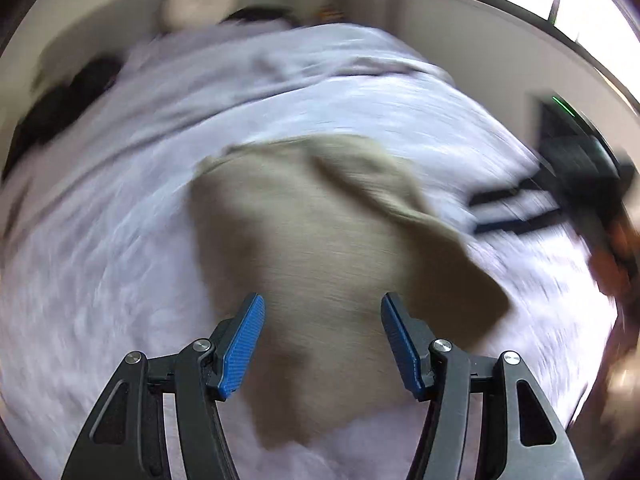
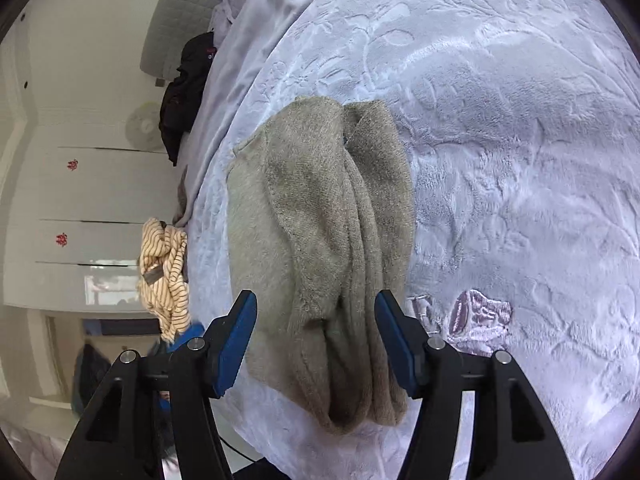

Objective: Fold small clothes
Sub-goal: 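Grasp the sweater with the left gripper while the right gripper lifts it higher, then fold the lifted sweater half over onto the rest and release both grippers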

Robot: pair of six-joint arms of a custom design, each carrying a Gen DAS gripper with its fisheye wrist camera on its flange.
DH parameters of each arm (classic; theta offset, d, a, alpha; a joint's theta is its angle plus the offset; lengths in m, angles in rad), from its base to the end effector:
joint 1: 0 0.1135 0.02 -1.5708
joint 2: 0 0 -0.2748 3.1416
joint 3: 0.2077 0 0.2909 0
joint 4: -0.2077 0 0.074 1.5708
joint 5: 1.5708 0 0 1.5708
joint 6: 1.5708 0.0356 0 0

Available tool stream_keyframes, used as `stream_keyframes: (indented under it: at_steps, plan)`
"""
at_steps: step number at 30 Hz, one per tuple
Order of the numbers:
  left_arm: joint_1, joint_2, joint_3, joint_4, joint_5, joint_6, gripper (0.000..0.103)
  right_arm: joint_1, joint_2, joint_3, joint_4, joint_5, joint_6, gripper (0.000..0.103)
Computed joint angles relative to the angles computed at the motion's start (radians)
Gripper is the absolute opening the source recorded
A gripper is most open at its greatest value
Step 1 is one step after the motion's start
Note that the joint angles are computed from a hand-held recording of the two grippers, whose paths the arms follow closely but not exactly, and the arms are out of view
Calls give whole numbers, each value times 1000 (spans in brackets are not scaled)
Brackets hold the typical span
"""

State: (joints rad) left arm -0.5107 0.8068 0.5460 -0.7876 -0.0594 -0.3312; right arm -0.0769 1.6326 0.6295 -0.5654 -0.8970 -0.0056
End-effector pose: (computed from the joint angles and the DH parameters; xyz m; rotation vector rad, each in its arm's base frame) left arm 0.1537 -0.0837 0.2016 0.2152 2.6241 -0.2162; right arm 0.2422 0.0092 0.0838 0.0982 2.7956 1.3448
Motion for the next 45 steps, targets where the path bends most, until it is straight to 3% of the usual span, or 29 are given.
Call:
stream_keyframes:
  at_steps: [2, 5, 7, 8, 13, 16, 19, 20, 22, 25, 28, 33, 37, 41, 45]
  plan:
    - [207, 87, -12, 79, 101, 40, 62, 18, 17, 4, 62, 31, 46, 66]
    - [358, 230, -19, 170, 215, 50, 62, 64, 67, 20, 194, 50, 146, 65]
    - [390, 282, -30, 215, 279, 31, 62, 126, 132, 63, 227, 75, 179, 47]
    - [390, 294, -31, 223, 291, 22, 62, 156, 161, 92, 203, 104, 174, 18]
    - [273, 260, -48, 225, 250, -13, 62, 176, 49, 85, 136, 186, 113, 18]
    - [210, 288, -62, 245, 227, -47, 62, 154, 92, 95, 110, 253, 81, 16]
    - [200, 285, -62, 236, 210, -88, 63, 114, 166, 106, 128, 198, 108, 17]
    - [199, 281, -55, 223, 205, -95, 63, 107, 160, 102, 128, 192, 121, 22]
    - [191, 261, -34, 175, 186, -108, 62, 99, 102, 80, 103, 215, 121, 29]
    - [176, 204, -15, 105, 167, -113, 63, 97, -42, 47, 8, 238, 74, 30]
    - [170, 159, -16, 47, 169, -122, 63, 83, -200, 1, -65, 167, 48, 30]
    - [142, 118, -53, -15, 176, -156, 63, 148, -335, -46, -110, 46, 82, 30]
    - [84, 84, -58, -76, 155, -191, 63, 218, -272, -96, -31, 92, 151, 30]
    - [49, 20, -49, -161, 144, -222, 63, 181, -181, -142, 16, 170, 149, 27]
    - [20, -38, -30, -250, 130, -268, 62, 73, -171, -192, 7, 131, 99, 27]
